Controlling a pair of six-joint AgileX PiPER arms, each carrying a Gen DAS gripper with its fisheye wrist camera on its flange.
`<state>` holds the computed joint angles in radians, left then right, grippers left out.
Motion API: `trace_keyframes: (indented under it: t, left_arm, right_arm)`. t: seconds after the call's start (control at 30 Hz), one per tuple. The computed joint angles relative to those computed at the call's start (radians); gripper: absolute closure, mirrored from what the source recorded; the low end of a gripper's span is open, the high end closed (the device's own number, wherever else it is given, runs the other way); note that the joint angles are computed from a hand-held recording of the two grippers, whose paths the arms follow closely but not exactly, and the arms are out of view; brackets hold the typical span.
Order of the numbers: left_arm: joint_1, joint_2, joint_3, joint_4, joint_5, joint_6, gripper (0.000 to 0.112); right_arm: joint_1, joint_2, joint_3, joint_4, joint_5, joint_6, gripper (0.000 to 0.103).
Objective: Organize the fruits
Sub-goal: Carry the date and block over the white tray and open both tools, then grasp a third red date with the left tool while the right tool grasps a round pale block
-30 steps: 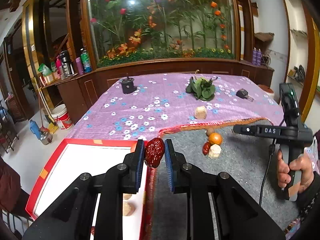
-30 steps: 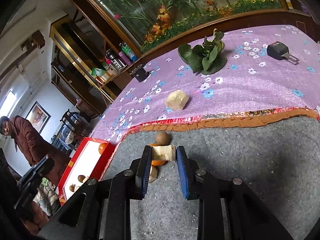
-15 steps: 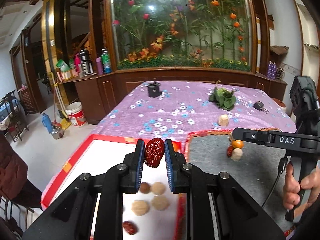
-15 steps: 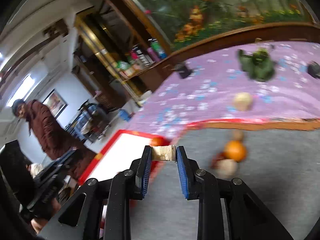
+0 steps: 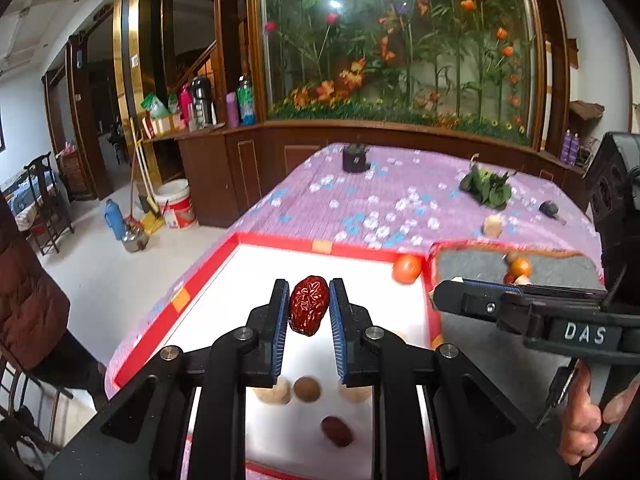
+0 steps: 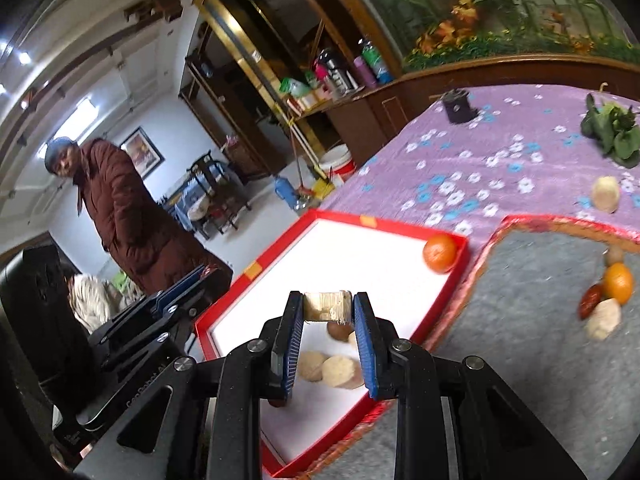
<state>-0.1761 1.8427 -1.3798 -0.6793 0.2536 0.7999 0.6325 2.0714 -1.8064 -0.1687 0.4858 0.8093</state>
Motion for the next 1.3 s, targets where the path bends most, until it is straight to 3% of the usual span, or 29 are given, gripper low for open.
trace_keyframes:
  t: [0.23,0.47,0.6,0.63,0.77,0.87,1.0,1.07,1.2,1.3]
  left_arm:
    - [0.022,0.079,-0.025,0.185,0.026,-0.168,0.095]
    - [0.009,0.131,-0.061,0.559,0.038,-0.517,0.094]
    - [0.001,0.153,-0.089,0.679,0.070,-0.644,0.094]
    - [-0.004,0.154,-0.091,0.713,0.076,-0.679,0.091]
    - [-0.030,0.121,-0.056,0.895,0.038,-0.859,0.055]
    - [-0.047,0.083,-0.023,0.973,-0.003,-0.916,0.053]
    - [-0.074,0.059,-0.022,0.897,-0.009,-0.834,0.051]
    - [-0.092,0.053,-0.027,0.830,0.001,-0.766,0.051]
    - [-0.133,0.045,-0.046,0.685,0.047,-0.620,0.051]
    - [-0.160,0.034,-0.050,0.654,0.067,-0.578,0.051]
  right_arm:
    - [0.035,0.114,-0.129,0.053,0.082,-0.054,0.078]
    - [0.044,0.192,-0.247,0.138,0.146,-0.140,0.075]
    - [0.048,0.163,-0.203,0.112,0.111,-0.129,0.073]
    - [0.042,0.149,-0.181,0.118,0.094,-0.138,0.073]
    - [0.023,0.027,-0.004,0.014,0.005,-0.044,0.072]
    - [-0.002,-0.100,0.181,-0.183,-0.018,0.131,0.070]
    - [-0.058,-0.242,0.394,-0.386,0.049,0.336,0.068]
    - [-0.093,-0.290,0.468,-0.453,0.121,0.401,0.068]
    - [-0.188,-0.300,0.499,-0.311,0.128,0.255,0.067]
    - [-0.221,-0.254,0.445,-0.209,0.128,0.122,0.067]
